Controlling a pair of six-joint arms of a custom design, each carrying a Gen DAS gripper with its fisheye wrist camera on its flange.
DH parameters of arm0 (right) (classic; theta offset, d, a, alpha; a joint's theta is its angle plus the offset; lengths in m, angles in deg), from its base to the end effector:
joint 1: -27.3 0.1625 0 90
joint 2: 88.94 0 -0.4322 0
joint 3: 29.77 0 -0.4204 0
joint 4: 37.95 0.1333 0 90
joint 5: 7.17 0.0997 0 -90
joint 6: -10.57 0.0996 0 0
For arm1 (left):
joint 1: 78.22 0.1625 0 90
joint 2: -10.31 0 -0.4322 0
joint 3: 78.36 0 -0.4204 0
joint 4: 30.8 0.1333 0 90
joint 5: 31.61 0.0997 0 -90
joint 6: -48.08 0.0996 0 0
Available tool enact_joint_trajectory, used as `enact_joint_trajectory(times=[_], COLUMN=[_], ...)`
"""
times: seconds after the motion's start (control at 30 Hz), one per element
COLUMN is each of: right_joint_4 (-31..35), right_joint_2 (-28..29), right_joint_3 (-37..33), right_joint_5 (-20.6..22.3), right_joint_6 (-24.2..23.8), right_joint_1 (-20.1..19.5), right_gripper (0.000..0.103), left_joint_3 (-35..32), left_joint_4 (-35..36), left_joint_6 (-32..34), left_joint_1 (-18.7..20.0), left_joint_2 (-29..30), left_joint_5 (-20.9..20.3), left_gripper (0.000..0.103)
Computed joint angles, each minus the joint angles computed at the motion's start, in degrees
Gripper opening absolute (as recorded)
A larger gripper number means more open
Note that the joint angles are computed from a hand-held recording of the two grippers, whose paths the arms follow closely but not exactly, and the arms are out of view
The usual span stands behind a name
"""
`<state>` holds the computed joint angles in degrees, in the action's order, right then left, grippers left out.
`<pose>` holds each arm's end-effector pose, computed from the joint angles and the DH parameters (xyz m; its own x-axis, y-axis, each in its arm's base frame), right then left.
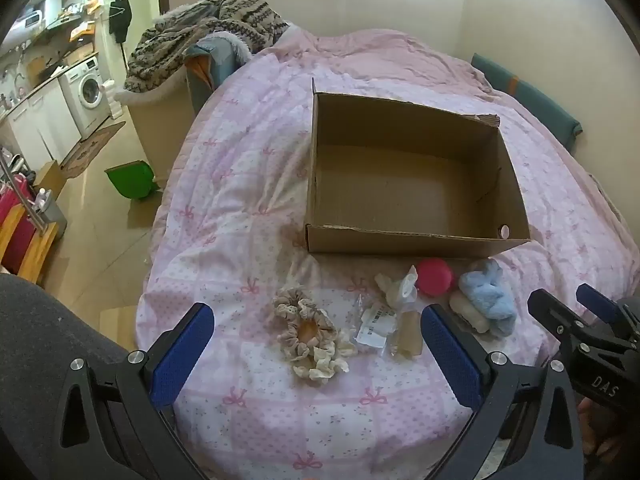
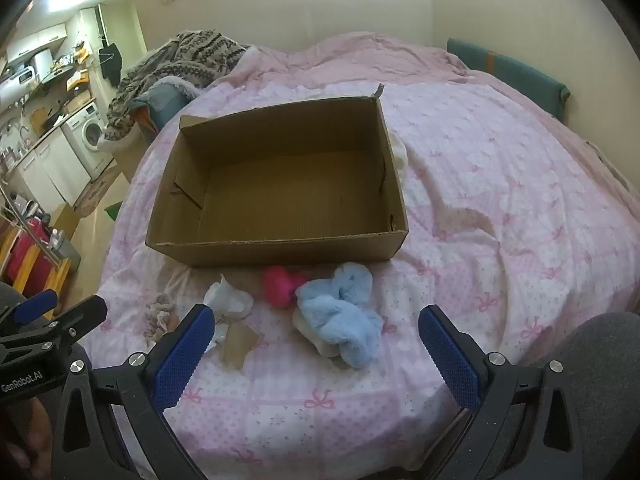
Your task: Organize soft objects
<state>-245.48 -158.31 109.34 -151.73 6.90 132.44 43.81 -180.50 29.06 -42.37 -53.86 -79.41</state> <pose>0.1568 -0.3798 0.2076 -0.7046 0.3887 0.5937 -0.2210 0.6748 -0.7041 -0.2985 -0.4627 0.1242 -0.6895 0.3659 -0.6251 0.6193 0.7453 -0.2469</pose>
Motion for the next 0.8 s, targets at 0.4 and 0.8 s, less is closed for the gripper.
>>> enact_joint_trajectory(times=[0.4,0.8], right_joint_4=[-0.93,-0.53], right_joint_2=[0.27,0.07], right_joint_3=[-0.02,0.05], right_joint_5=[-0.13,-0.27], right_joint_6=[-0.04,-0.13], right_joint_1=[-0.09,-0.19], right_gripper=[0.103,0.103], left_joint_3=[-0.12,0.07], left_joint_4=[0.32,-0.26], left_joint_6=[0.39,-0.10], left_joint_1=[0.70,0.37], left_joint_2=[-0.12,0.41], left_joint_5=[-0.64,-0.53], left_gripper=[0.103,0.103])
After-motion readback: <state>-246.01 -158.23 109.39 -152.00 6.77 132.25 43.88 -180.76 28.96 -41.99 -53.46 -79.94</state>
